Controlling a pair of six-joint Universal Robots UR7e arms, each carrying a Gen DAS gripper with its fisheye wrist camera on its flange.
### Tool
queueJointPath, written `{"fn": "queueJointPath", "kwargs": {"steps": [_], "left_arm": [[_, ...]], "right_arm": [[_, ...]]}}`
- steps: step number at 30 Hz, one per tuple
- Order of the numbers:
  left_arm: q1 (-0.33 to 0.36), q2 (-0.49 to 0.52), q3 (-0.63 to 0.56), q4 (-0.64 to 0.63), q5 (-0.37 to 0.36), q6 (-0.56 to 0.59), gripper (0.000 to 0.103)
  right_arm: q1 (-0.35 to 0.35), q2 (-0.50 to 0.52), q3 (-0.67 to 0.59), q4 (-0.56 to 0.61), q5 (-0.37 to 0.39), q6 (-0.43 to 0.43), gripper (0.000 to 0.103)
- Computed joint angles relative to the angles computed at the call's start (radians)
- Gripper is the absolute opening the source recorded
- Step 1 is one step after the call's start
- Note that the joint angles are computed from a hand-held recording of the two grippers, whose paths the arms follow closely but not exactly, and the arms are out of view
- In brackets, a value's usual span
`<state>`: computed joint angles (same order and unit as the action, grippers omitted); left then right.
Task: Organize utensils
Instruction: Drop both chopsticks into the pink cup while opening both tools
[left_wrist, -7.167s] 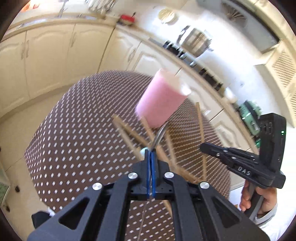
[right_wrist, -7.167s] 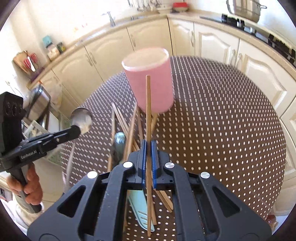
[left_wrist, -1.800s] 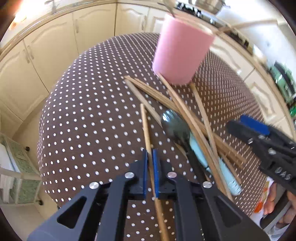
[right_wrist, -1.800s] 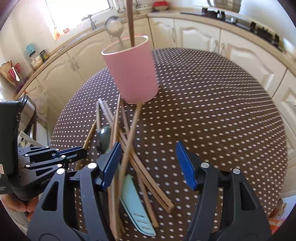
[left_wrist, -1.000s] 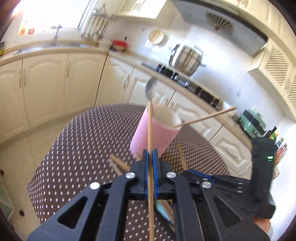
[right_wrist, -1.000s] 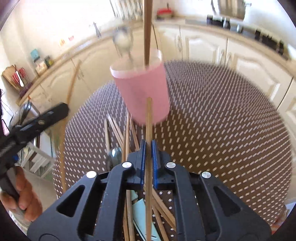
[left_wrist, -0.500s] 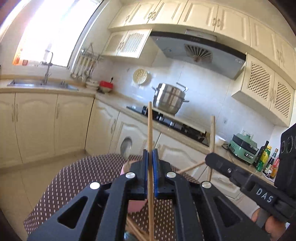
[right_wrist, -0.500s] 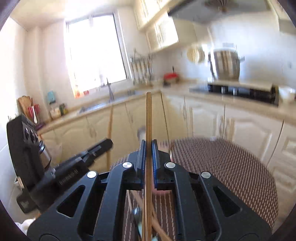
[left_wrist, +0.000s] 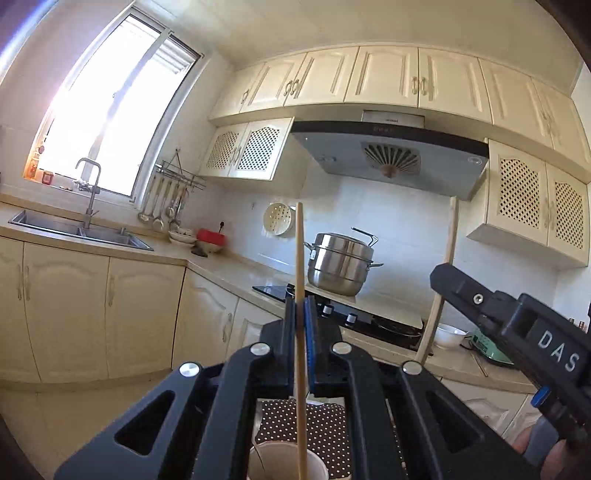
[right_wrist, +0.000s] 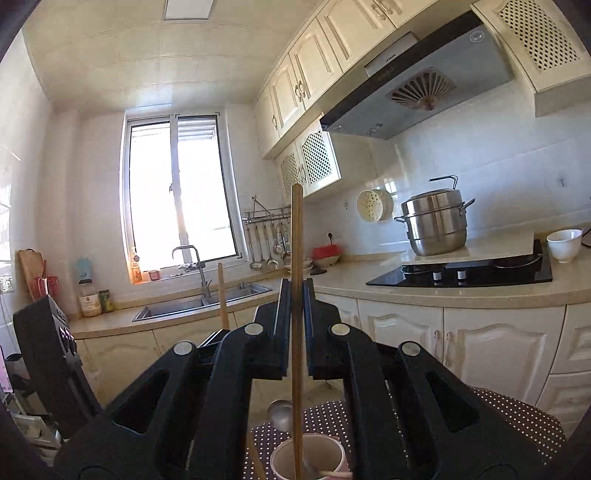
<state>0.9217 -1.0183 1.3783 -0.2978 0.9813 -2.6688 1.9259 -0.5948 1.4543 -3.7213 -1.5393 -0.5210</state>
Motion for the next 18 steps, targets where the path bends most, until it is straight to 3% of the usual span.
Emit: {"fn": "queueJointPath", "kwargs": {"steps": [8, 18], "left_arm": [[0.036, 0.039, -0.03, -0.068, 0.044, 0.064, 0.005], [0.068, 0.068, -0.066, 0.012, 0.048, 0.009, 0.006]], "right_arm": [[-0.003, 0.07, -0.065, -0.05, -0.014, -0.029, 0.007], [-0.005, 0.087, -0.063, -0.046, -0.056, -0.048, 0.007]]}}
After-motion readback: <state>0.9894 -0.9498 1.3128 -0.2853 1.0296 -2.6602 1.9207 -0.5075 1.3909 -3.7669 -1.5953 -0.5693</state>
